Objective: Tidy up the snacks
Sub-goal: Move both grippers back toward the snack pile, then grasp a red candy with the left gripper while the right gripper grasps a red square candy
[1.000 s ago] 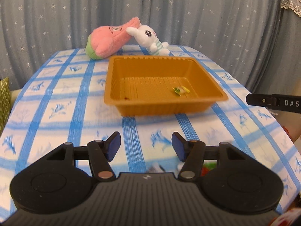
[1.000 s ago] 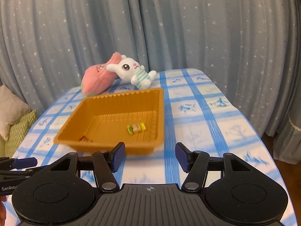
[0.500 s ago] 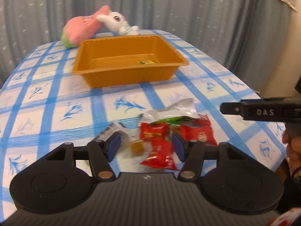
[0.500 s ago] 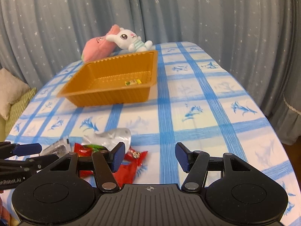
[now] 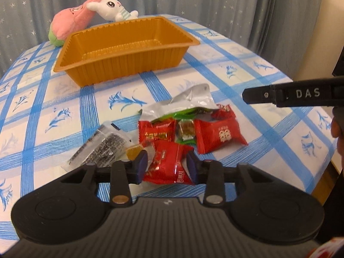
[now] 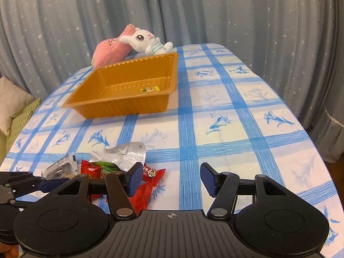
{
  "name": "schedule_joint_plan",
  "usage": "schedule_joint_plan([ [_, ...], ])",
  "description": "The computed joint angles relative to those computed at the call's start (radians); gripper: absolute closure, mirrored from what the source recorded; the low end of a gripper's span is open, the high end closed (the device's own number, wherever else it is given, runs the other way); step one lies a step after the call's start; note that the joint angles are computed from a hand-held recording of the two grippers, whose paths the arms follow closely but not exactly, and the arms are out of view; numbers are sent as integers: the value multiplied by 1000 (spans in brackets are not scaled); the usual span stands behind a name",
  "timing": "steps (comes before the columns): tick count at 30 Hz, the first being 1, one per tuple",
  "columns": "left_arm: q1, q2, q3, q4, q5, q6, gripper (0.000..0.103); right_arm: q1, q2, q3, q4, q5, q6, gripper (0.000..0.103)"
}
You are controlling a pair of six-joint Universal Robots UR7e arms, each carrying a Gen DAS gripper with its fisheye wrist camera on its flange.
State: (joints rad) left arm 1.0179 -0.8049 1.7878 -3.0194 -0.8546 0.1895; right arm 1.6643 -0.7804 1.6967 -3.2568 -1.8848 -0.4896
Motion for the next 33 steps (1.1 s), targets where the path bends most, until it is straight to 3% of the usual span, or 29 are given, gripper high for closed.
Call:
schedule_joint_plan([
  [6,-9,-10,16,-1,6,11,75,5,2,4,21,11,-71,44],
  [15,-10,-49,32,-72,19,20,78,10,17,2,111,52,-338,44],
  [19,-1,-58,29,-73,11,8,78,20,51,-16,116,49,-516,44],
  [25,5,-72,40,-77,7,4,78,24,90,-31,130,2,-634,44],
  [28,8,-76,41,-81,10,-4,78,27,93,-33,133,-29,-613,47],
  [29,8,-78,42,-86,12,-4,78,29,89,-37,153,-42,-585,58],
  [30,8,-80,43,-94,13,-3,78,31,80,-37,178,-50,-558,62],
  [33,10,-84,43,-110,26,-5,78,23,56,-28,226,-29,-487,63],
])
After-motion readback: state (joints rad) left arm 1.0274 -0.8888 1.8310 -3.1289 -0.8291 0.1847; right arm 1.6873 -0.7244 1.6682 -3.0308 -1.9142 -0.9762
